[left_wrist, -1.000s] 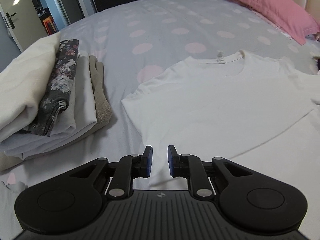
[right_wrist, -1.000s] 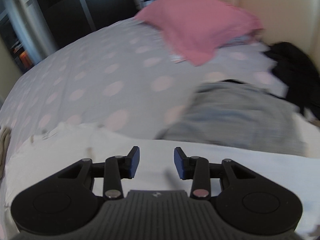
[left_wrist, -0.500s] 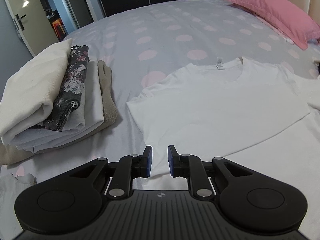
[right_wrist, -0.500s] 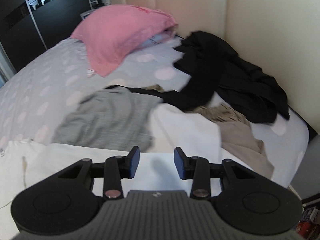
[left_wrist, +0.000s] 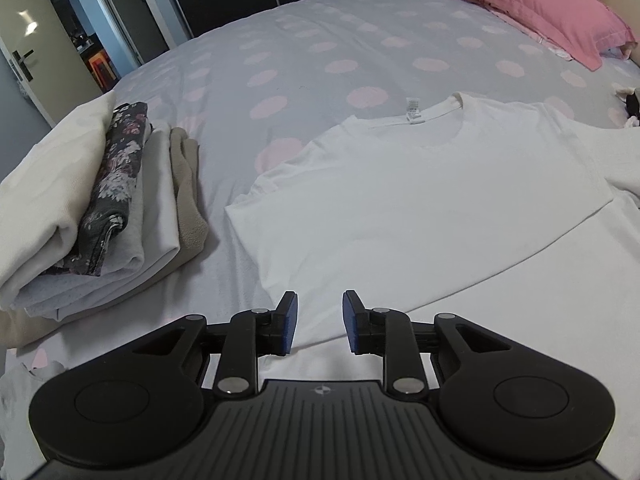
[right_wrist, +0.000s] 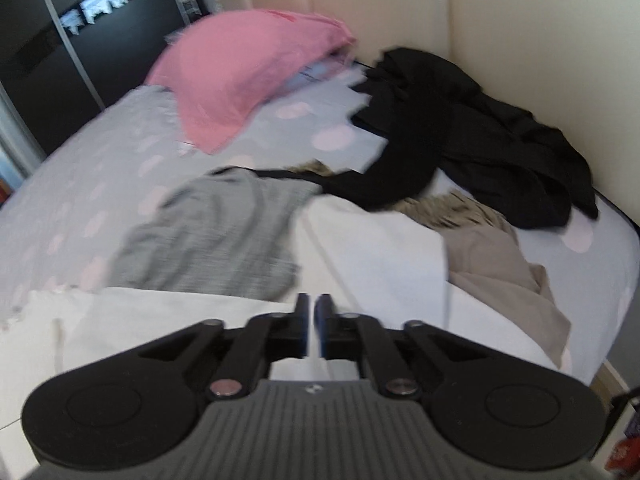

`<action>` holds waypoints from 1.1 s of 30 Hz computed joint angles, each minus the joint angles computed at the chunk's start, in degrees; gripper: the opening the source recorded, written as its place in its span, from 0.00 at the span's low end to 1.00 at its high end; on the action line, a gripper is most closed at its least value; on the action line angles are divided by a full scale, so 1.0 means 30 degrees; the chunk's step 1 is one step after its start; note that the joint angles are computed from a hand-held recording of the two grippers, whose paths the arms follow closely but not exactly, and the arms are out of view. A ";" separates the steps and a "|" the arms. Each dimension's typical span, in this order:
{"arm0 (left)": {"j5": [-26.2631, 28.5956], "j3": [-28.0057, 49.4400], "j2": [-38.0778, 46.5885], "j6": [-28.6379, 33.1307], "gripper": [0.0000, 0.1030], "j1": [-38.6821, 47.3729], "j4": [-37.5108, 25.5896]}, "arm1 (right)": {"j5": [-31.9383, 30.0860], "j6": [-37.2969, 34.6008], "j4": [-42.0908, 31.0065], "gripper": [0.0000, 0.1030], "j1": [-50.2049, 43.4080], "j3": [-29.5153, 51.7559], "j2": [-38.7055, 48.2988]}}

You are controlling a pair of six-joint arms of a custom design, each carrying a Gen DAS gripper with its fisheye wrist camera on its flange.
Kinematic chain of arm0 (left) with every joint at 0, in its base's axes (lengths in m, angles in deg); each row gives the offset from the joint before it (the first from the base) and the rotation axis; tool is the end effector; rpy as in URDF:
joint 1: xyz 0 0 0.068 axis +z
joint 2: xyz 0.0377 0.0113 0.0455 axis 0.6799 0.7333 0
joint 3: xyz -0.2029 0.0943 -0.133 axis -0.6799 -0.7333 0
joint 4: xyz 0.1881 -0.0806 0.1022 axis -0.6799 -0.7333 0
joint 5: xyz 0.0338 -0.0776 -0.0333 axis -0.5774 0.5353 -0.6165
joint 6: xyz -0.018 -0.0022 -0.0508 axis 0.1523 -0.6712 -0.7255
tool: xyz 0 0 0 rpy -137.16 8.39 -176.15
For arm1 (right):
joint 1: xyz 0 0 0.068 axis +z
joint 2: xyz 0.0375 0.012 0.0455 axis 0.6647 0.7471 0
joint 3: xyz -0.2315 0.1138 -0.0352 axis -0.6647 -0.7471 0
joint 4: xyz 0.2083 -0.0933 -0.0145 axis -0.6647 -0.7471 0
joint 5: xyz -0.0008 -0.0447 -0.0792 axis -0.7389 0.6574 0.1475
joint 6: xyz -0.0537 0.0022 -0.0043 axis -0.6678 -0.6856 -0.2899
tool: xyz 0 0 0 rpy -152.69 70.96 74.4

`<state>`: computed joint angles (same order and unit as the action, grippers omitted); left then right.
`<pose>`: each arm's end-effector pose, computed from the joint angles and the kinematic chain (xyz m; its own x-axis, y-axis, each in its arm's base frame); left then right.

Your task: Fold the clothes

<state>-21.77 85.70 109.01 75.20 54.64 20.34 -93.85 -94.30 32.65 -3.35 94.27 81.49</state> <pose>0.2390 0.0492 0.2860 -0.8109 0.2432 -0.5323 0.1464 0.9649 0.2178 0.1703 -0.1527 0.3024 -0.6026 0.5007 -0.6214 0.4640 0.8534 0.2377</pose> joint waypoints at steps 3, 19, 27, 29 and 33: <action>0.0500 0.0215 -0.0086 -0.0070 0.22 0.0075 -0.0055 | -0.0784 0.0682 -0.1529 0.02 0.0822 0.1418 -0.0940; 0.2858 0.1523 -0.1357 -0.0624 0.24 0.0892 -0.0816 | 0.6528 0.3669 -0.5829 0.10 1.0903 0.8831 0.1065; 0.2061 0.1388 -0.0918 -0.0736 0.25 0.0986 -0.0975 | 0.4888 0.1488 -0.3768 0.50 0.4489 0.4202 -0.0238; 0.1803 0.1390 -0.0689 -0.0881 0.25 0.0890 -0.1033 | 0.3494 0.0068 -0.2388 0.51 0.2712 0.2500 -0.0640; 0.0969 0.1354 -0.0346 -0.1363 0.25 0.0317 -0.1050 | 0.1623 -0.1612 -0.0258 0.52 0.0171 0.0323 -0.0645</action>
<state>-18.87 89.76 107.97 71.11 55.60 17.19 -88.98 -99.14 31.88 -2.84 95.24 79.55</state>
